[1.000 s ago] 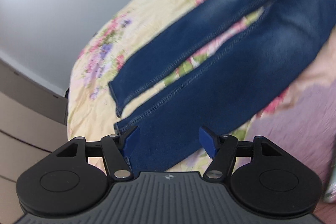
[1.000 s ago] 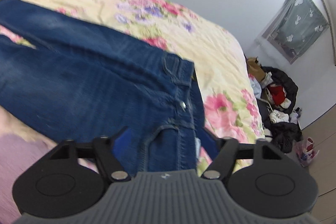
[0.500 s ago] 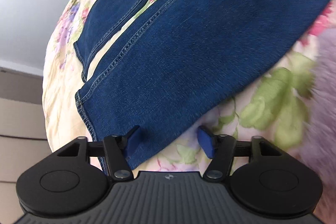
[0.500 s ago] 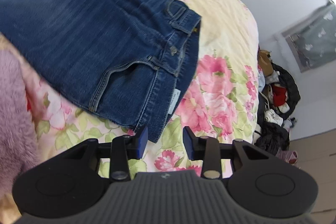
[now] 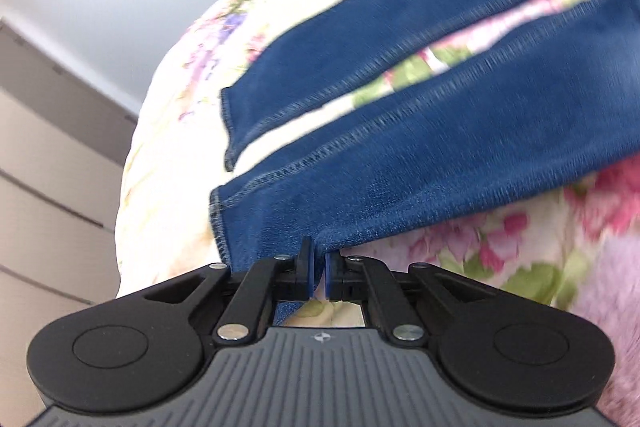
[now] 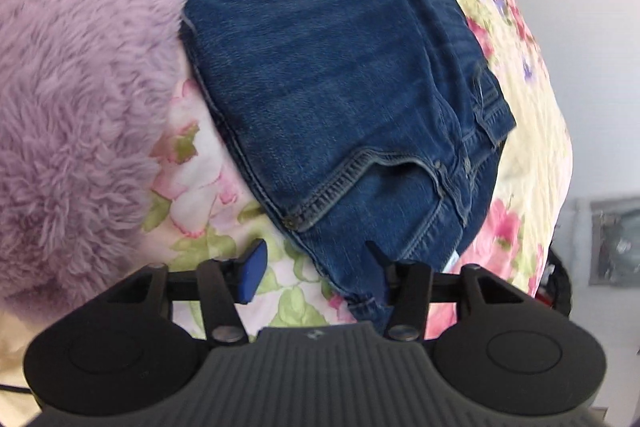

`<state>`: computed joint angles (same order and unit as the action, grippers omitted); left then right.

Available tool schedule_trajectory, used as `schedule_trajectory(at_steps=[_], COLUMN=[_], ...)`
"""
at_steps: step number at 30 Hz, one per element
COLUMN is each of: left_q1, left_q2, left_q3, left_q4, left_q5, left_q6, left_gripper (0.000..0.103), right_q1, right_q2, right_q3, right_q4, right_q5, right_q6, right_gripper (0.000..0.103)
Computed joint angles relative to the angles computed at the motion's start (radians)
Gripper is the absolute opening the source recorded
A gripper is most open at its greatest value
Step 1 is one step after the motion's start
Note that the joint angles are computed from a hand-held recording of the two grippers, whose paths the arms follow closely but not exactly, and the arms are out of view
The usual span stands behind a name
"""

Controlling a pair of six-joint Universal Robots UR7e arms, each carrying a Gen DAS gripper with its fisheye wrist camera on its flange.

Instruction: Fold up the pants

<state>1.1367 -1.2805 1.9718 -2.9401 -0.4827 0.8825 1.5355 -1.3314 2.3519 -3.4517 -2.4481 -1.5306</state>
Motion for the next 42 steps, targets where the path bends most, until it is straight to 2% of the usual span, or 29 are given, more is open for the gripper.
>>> schedule_trajectory(at_steps=[3, 4, 7, 10, 15, 18, 20, 23, 28, 31, 40, 42], left_q1=[-0.011, -0.014, -0.022, -0.031, -0.052, -0.062, -0.069, -0.073, -0.058, -0.032, 0.042, 0.062], left_q2=[0.023, 0.027, 0.023, 0.028, 0.021, 0.039, 0.055, 0.103, 0.258, 0.365, 0.725, 0.785], left_q3=[-0.049, -0.055, -0.068, -0.080, -0.093, -0.126, -0.167, -0.254, -0.431, -0.561, -1.027, -1.109], left_q4=[0.040, 0.043, 0.077, 0.081, 0.067, 0.032, 0.051, 0.101, 0.058, 0.016, -0.019, 0.025], left_q5=[0.009, 0.008, 0.007, 0.014, 0.018, 0.029, 0.040, 0.070, 0.126, 0.132, 0.119, 0.115], left_q6=[-0.107, -0.139, -0.237, -0.274, -0.307, -0.284, -0.302, -0.333, -0.214, -0.125, 0.193, 0.224], left_gripper=[0.005, 0.005, 0.005, 0.005, 0.005, 0.005, 0.004, 0.004, 0.004, 0.003, 0.004, 0.004], right_q1=[-0.024, -0.034, -0.057, -0.070, -0.043, -0.004, 0.025, 0.066, 0.089, 0.085, 0.005, -0.012], right_q2=[0.039, 0.053, 0.094, 0.100, 0.036, -0.011, -0.029, -0.006, 0.152, 0.259, 0.593, 0.651], right_q3=[0.013, 0.020, 0.037, 0.056, 0.050, 0.018, -0.032, -0.156, -0.411, -0.554, -1.030, -1.102], right_q4=[-0.099, -0.145, -0.298, -0.388, -0.380, -0.367, -0.343, -0.287, -0.241, -0.223, -0.106, -0.083], right_q5=[0.022, 0.035, 0.070, 0.117, 0.176, 0.210, 0.223, 0.205, 0.152, 0.119, 0.048, 0.025], right_q6=[-0.071, -0.106, -0.209, -0.236, -0.104, -0.015, 0.033, 0.102, 0.142, 0.144, 0.032, 0.008], right_gripper=[0.046, 0.042, 0.022, 0.005, 0.001, 0.000, 0.000, 0.001, 0.001, 0.001, 0.001, 0.001])
